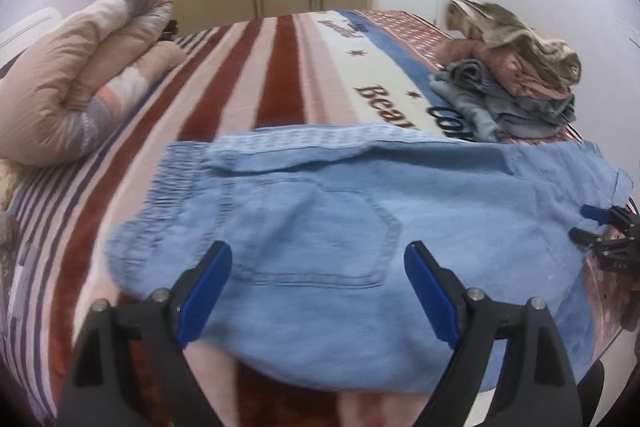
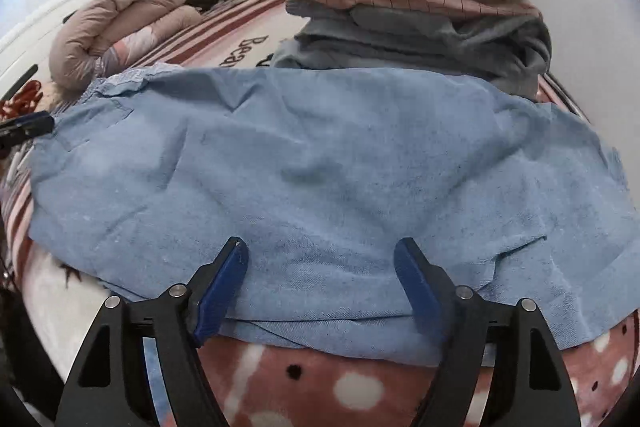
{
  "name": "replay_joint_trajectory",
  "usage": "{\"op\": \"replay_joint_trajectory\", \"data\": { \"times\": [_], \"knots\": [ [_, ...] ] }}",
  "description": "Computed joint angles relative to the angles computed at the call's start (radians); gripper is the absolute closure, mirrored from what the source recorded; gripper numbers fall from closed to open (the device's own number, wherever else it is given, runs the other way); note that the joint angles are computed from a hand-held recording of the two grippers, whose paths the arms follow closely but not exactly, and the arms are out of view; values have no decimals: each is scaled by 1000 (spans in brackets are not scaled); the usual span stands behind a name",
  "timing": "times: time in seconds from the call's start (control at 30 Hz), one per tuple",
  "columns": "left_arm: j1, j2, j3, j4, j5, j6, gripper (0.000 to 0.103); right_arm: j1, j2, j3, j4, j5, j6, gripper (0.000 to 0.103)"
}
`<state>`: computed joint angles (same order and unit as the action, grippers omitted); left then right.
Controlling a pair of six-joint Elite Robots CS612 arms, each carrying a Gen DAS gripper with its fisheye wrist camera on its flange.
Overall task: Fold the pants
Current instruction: 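Lower the folded pants onto the bed and open both tools, then grasp the waistband with the left tool and fold it over toward the hems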
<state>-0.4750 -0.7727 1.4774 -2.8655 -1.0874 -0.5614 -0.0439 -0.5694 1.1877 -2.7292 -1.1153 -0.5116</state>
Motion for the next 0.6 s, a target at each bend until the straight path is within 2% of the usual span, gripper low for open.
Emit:
{"op": "replay_joint_trajectory", "data": {
  "times": [0.03, 0.13, 0.17, 0.3, 0.4, 0.43, 0.5, 0.6],
  "knots": [
    [2, -7, 11, -6, 12, -4, 17, 1, -4, -3, 0, 16, 13, 30],
    [11, -28, 45, -21, 47, -24, 17, 7, -4, -36, 20, 146, 35, 30],
    [15, -37, 60, -31, 55, -34, 17, 15, -3, -49, 39, 168, 28, 30],
    [35, -60, 111, -66, 59, -75, 17, 69, 38, -171, 222, 256, -42, 30],
    [50, -78, 156, -93, 51, -105, 17, 111, 101, -297, 344, 265, -44, 30],
    [55, -83, 172, -107, 48, -117, 17, 125, 131, -354, 391, 244, -32, 31],
    [69, -90, 201, -133, 14, -156, 14, 144, 194, -464, 408, 182, 37, 31],
    [85, -84, 225, -191, -43, -195, 13, 154, 271, -603, 469, 129, 92, 31]
  ]
}}
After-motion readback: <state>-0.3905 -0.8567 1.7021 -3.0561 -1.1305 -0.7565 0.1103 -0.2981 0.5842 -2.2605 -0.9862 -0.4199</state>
